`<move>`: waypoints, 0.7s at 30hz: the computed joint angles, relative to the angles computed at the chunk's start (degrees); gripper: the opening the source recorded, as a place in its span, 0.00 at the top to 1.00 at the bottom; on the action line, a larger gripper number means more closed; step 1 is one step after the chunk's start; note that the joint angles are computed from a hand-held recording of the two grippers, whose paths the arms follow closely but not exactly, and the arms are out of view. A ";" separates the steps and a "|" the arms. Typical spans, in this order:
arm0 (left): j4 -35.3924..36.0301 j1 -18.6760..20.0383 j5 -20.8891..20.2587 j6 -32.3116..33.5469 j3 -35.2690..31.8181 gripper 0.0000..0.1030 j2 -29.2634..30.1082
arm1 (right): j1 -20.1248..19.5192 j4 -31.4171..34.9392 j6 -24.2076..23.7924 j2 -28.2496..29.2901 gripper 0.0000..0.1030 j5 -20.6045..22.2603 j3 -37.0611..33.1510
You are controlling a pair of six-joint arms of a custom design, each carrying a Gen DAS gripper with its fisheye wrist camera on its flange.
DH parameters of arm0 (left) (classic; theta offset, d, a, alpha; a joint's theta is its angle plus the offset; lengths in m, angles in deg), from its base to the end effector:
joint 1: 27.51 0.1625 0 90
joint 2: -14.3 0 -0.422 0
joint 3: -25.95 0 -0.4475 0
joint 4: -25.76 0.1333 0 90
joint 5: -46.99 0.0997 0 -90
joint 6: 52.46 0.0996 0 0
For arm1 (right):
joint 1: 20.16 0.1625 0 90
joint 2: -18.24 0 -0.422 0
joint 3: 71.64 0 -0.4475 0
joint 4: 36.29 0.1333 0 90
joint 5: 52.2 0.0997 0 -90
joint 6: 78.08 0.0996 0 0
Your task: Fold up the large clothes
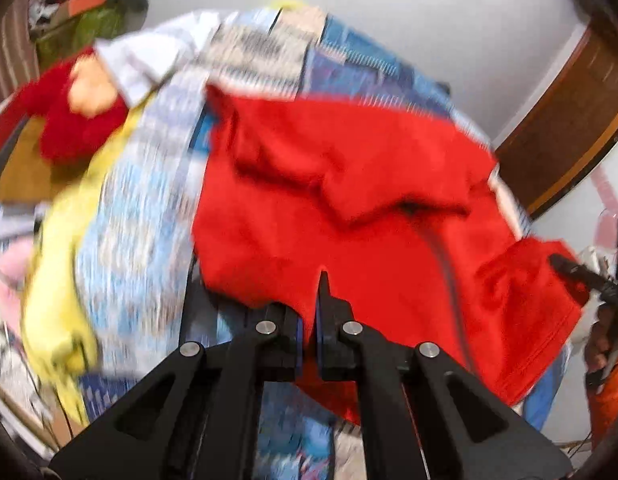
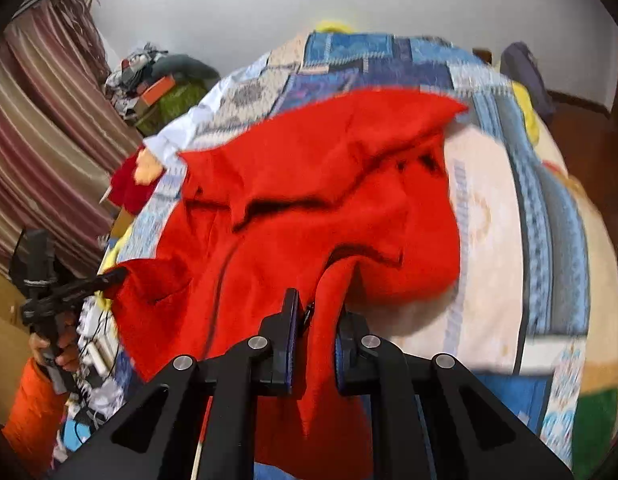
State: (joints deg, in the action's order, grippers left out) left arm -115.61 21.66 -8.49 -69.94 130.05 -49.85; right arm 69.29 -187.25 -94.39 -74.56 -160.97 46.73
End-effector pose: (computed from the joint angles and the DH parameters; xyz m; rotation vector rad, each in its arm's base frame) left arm -0.2755 -0.6091 0.1942 0.4539 2.6019 -0.6301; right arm 0.0963 -0.5199 0.3717 0.2233 -2.6250 0.7665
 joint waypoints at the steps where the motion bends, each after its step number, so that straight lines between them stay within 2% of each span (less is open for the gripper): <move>1: -0.83 -0.15 1.31 1.68 -2.36 0.96 1.40 | 0.33 -0.36 -0.24 1.25 0.89 -0.42 -1.23; 5: -2.71 1.11 4.16 6.21 -13.26 0.96 8.20 | 0.74 -2.34 0.51 7.30 0.89 -1.62 -8.53; 7: -2.71 1.94 7.06 7.46 -19.34 0.96 12.31 | 0.87 -4.10 0.51 10.93 0.89 -3.10 -12.92; 12: -0.48 5.87 12.64 6.62 -35.22 0.96 23.86 | -0.37 -4.02 1.93 21.82 0.89 -5.88 -27.64; 13: 0.72 7.18 13.63 5.92 -39.33 0.96 26.84 | -0.70 -3.74 1.78 24.33 0.89 -6.90 -30.84; 17: 10.43 11.47 12.44 -0.34 -53.04 0.96 36.10 | -2.81 3.86 3.98 34.38 0.89 -8.38 -44.06; 19: 14.67 12.79 13.23 -2.46 -57.35 0.95 39.42 | -3.27 4.29 1.79 37.53 0.89 -10.35 -47.07; 21: 17.10 13.66 13.88 -2.43 -59.35 0.94 41.42 | -4.24 4.34 -1.04 38.69 0.89 -8.82 -48.18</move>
